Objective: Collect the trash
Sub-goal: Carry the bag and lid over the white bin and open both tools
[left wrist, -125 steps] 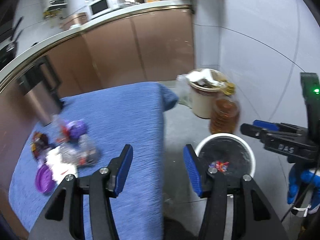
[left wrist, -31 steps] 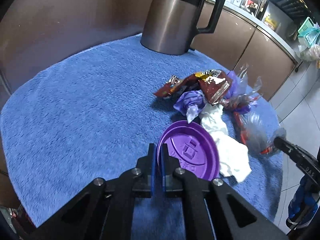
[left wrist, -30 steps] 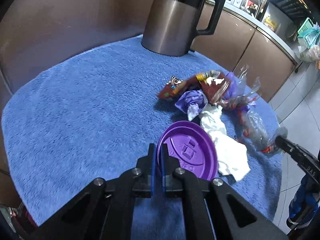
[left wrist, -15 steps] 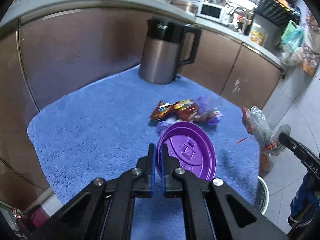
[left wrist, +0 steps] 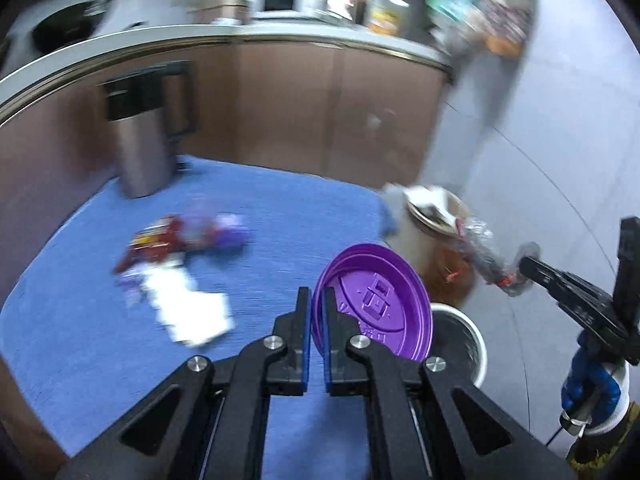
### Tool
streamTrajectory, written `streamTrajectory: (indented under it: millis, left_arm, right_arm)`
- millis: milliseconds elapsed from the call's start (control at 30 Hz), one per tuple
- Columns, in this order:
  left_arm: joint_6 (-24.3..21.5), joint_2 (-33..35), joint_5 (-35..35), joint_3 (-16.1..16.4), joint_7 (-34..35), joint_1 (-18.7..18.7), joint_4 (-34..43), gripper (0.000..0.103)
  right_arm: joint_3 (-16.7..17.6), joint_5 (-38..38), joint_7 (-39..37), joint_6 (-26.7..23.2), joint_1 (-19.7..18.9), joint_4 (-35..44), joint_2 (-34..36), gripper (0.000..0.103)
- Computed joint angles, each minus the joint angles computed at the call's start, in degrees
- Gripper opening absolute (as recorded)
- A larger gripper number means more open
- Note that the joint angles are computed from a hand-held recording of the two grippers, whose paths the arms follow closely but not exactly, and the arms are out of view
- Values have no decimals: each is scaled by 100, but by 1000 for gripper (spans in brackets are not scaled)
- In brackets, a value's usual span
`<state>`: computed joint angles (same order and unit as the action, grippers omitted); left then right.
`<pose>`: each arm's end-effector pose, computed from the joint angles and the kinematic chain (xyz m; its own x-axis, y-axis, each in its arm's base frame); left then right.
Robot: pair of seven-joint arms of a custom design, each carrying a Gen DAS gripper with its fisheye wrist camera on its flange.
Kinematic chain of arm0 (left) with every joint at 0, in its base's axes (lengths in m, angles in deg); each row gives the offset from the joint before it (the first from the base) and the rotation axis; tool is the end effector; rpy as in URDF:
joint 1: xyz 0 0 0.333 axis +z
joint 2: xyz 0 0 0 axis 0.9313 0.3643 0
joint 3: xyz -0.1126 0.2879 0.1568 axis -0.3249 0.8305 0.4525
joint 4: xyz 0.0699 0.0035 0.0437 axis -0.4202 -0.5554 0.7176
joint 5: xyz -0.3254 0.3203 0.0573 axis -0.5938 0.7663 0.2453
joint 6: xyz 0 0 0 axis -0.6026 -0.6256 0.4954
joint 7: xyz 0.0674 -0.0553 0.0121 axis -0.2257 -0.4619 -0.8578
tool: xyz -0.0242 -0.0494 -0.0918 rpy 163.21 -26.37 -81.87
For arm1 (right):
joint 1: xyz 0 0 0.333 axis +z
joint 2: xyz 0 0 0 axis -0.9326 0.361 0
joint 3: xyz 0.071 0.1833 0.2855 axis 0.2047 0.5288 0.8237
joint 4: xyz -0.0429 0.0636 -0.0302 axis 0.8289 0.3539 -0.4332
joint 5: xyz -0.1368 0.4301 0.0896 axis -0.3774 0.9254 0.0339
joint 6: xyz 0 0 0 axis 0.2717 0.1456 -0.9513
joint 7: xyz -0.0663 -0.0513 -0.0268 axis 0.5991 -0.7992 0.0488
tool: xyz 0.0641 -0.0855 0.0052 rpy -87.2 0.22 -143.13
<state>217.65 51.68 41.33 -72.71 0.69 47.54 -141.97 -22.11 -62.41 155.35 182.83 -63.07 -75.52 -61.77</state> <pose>0.4453 -0.4087 0.5767 -0.2770 -0.9567 0.0894 -0.6871 0.1322 -0.7145 0.4073 0.3207 0.5601 0.1548 -0.9661 -0.2068 -0.6065 0.0724 -0.7918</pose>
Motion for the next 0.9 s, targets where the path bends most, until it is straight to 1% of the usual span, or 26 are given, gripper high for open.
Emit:
streamTrajectory:
  millis: [33, 67, 100, 133, 167, 200, 233, 333, 367, 433, 500, 533, 567, 633, 700, 733, 767, 800, 833, 867, 900]
  left_arm:
    - [-27, 163, 13, -42, 75, -39, 137, 4]
    - [-86, 489, -2, -102, 265, -129, 425, 4]
    - [-105, 626, 7, -124, 330, -191, 531, 4]
    - [-197, 943, 17, -174, 479, -285, 824, 4]
    - [-244, 1098, 67, -192, 499, -367, 954, 4]
    - [-369, 1415, 158, -229, 582, -475, 1264, 4]
    - [-438, 1586, 221, -215, 619, -565, 1433, 4]
    - [-675, 2224, 314, -171, 787, -854, 2066, 5]
    - [-738, 2383, 292, -142, 844, -929, 2237, 6]
    - [-760, 2719, 129, -119, 1013, -1038, 2551, 6]
    - [-779, 3006, -130, -116, 1216, -1089, 2813, 6]
    - [-784, 3127, -325, -141, 1345, -1081, 2918, 6]
    - [-780, 3196, -473, -144, 1415, -1084, 2975, 6]
    - [-724, 3216, -650, -128, 1512, -1099, 2960, 6]
    - [-717, 3144, -532, -18, 1462, -1197, 2904, 7]
    - [-702, 3104, -493, 15, 1444, -1214, 2866, 10]
    - [-680, 3037, -425, 57, 1375, -1239, 2798, 16]
    - [-679, 2927, -263, 136, 1214, -1291, 2696, 21]
    - [-719, 2857, -29, 219, 1018, -1363, 2647, 29]
    - [-744, 2755, 273, 310, 775, -1435, 2562, 33]
    - [-731, 2601, 545, 368, 546, -1465, 2410, 34]
  right_arm:
    - [-13, 17, 65, -78, -39, -100, -88, 4]
    - [-26, 27, 156, -185, -107, -243, -196, 4]
    - [-39, 28, 215, -270, -143, -345, -269, 4]
    - [-57, 26, 266, -377, -179, -428, -307, 4]
    - [-105, 45, 320, -472, -190, -536, -340, 4]
    - [-183, 90, 364, -497, -157, -647, -371, 4]
    - [-278, 159, 410, -489, -126, -770, -376, 5]
    - [-400, 254, 520, -449, -106, -969, -330, 7]
    - [-470, 304, 519, -400, -80, -1031, -273, 8]
    - [-502, 345, 577, -377, -107, -1098, -178, 9]
    - [-492, 348, 725, -398, -183, -1209, -179, 17]
    - [-481, 328, 794, -442, -235, -1217, -174, 29]
    - [-483, 305, 848, -482, -253, -1270, -229, 37]
    - [-473, 228, 950, -520, -327, -1327, -282, 38]
    - [-488, 202, 1003, -541, -329, -1327, -297, 38]
    - [-496, 188, 1023, -551, -327, -1331, -308, 38]
    - [-521, 173, 1011, -543, -324, -1308, -282, 38]
    - [-520, 159, 1022, -529, -321, -1296, -262, 38]
    - [-526, 152, 1009, -527, -293, -1275, -245, 38]
    - [-532, 141, 998, -523, -278, -1250, -221, 39]
    - [-537, 140, 990, -526, -244, -1235, -228, 39]
